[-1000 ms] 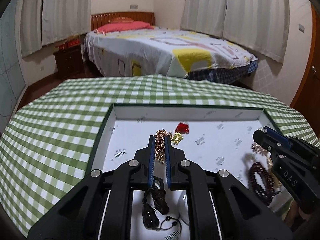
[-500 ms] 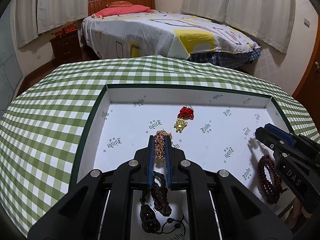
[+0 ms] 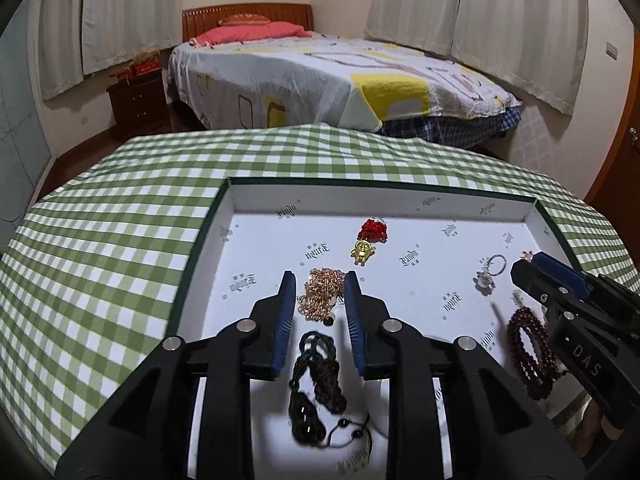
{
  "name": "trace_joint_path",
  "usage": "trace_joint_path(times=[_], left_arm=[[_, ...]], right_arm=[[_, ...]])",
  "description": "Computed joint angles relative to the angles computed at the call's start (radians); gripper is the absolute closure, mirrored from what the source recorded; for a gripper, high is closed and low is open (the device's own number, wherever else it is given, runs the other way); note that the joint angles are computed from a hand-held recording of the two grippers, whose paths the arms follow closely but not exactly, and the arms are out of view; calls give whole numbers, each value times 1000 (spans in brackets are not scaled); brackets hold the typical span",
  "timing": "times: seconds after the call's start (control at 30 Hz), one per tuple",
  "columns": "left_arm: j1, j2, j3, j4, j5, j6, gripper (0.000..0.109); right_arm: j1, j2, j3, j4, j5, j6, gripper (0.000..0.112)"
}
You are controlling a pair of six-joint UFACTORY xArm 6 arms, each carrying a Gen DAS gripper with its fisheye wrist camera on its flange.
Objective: Organize jewelry
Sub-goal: 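Open both tools to drop the ring and chain in the box, then withdraw both tools toward the silver rhinestone brooch and red tassel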
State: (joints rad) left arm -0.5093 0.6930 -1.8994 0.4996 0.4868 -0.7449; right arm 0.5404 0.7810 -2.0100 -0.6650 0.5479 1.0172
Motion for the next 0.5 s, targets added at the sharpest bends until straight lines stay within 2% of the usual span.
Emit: trace_joint_path(times=[0.33, 0.5], left_arm=[[-11, -222, 284, 203, -81, -207, 83], [-20, -290, 362, 248, -90, -265, 83]], right_arm=[[31, -147, 195, -132, -47, 147, 86], [50, -224, 300, -208, -56, 244, 86]])
